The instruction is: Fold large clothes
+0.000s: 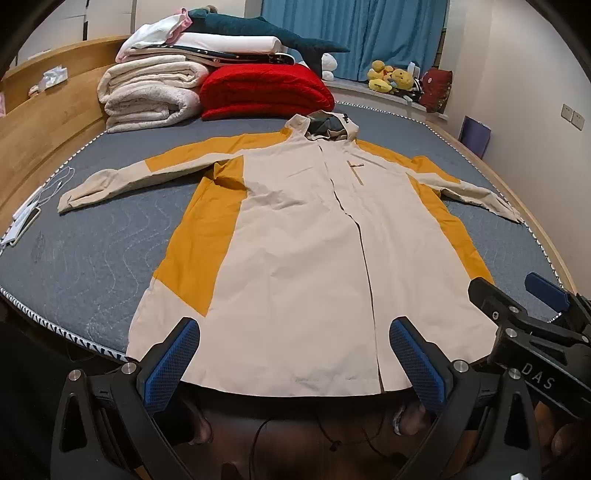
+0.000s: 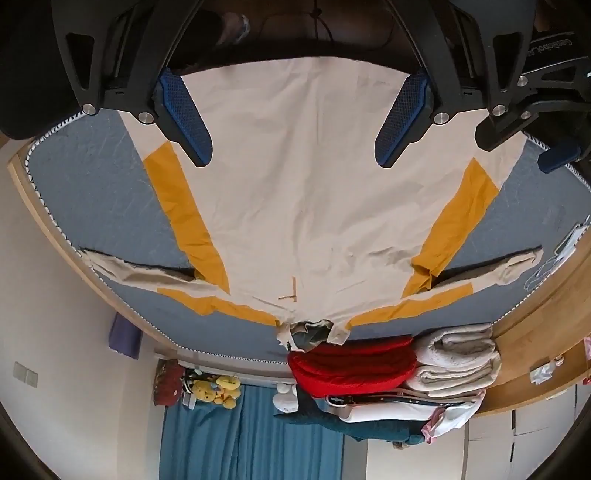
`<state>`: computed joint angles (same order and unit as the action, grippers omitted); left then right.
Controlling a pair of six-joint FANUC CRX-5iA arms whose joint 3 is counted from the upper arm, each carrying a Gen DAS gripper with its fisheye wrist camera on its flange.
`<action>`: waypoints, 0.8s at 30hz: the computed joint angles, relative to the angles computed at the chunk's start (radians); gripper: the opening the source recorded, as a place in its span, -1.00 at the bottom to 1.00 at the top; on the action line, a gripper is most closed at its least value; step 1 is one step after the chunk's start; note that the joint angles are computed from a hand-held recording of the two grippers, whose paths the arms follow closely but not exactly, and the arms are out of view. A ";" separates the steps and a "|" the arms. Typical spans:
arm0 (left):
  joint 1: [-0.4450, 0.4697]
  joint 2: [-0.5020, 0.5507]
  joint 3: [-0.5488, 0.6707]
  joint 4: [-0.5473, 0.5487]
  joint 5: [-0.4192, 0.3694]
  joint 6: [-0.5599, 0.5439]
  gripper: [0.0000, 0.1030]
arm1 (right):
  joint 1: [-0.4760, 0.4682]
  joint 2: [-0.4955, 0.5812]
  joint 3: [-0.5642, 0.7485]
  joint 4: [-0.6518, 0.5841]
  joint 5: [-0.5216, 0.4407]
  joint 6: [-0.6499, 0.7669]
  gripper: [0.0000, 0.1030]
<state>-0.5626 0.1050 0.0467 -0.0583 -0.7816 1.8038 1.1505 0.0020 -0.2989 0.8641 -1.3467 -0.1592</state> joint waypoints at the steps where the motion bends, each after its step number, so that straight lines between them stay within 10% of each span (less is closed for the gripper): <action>1: -0.002 0.000 0.002 -0.002 -0.002 0.003 0.99 | 0.000 0.000 0.003 -0.006 -0.002 0.000 0.74; 24: -0.005 -0.001 0.000 0.002 0.019 -0.005 0.99 | 0.001 0.005 0.012 -0.008 -0.012 0.013 0.74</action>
